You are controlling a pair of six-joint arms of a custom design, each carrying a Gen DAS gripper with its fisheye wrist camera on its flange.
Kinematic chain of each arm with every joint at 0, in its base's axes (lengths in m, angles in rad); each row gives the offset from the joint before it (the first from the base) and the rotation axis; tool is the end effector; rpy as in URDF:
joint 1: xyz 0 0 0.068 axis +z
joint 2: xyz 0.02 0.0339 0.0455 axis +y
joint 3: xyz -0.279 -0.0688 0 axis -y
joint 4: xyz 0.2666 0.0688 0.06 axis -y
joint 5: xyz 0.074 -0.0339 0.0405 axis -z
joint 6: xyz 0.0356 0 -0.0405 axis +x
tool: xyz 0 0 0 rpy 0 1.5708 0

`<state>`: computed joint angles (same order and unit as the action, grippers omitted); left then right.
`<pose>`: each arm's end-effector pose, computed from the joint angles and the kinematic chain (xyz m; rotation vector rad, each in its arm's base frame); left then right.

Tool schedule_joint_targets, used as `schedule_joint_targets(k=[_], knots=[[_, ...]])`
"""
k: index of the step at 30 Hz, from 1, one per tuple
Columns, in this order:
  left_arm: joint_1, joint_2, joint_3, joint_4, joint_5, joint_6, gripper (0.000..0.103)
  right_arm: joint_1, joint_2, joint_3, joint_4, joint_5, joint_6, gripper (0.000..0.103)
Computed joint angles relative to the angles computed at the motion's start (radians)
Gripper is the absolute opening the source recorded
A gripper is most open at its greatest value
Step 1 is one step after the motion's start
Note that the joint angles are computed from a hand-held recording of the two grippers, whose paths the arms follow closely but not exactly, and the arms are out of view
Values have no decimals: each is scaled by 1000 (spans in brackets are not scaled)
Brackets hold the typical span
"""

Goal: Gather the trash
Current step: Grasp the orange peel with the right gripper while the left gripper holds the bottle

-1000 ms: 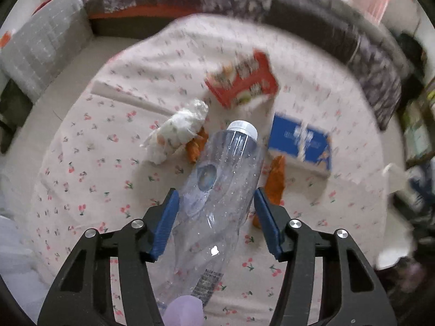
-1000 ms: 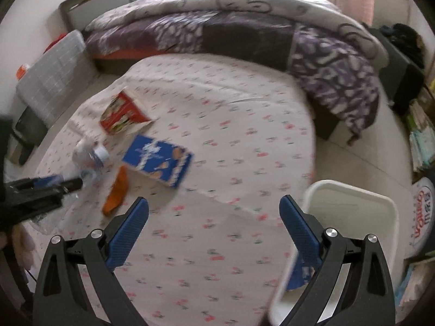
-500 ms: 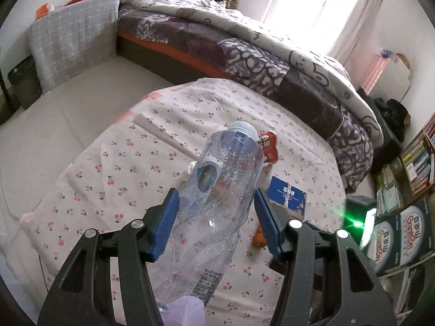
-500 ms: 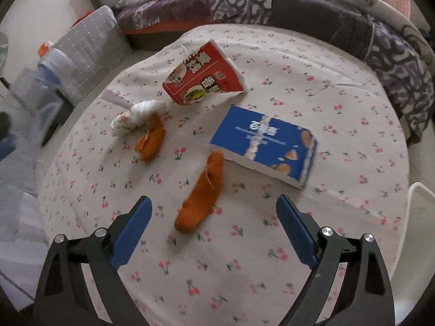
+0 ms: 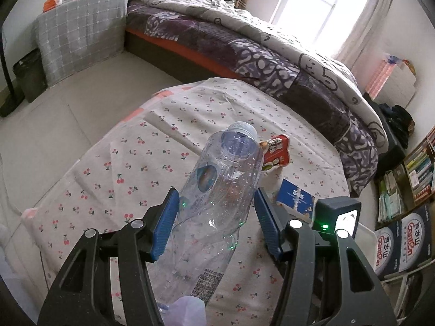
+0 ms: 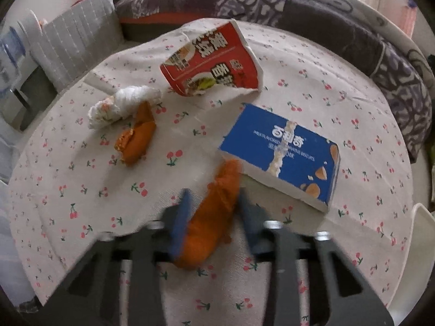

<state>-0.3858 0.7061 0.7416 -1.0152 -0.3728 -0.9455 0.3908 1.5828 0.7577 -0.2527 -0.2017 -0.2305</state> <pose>0.1269 -0.0376 0.2750 -0.8130 2.3189 -0.0974 0.2745 0.1208 0.1414 -0.8739 2.5013 0.3205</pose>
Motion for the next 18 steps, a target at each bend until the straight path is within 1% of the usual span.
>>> schedule_joint_targets(k=[3, 7, 15, 18], knots=[[6, -1, -1, -2, -7, -10, 55, -20, -31, -5, -5, -31, 0, 22], [-1, 1, 7, 4, -25, -22, 55, -77, -99, 14, -66, -107, -6, 22], [-85, 36, 36, 25, -97, -73, 55, -179, -198, 52, -146, -201, -22, 22], [-113, 60, 45, 39, -111, -88, 55, -229, -232, 60, -167, -229, -49, 22]])
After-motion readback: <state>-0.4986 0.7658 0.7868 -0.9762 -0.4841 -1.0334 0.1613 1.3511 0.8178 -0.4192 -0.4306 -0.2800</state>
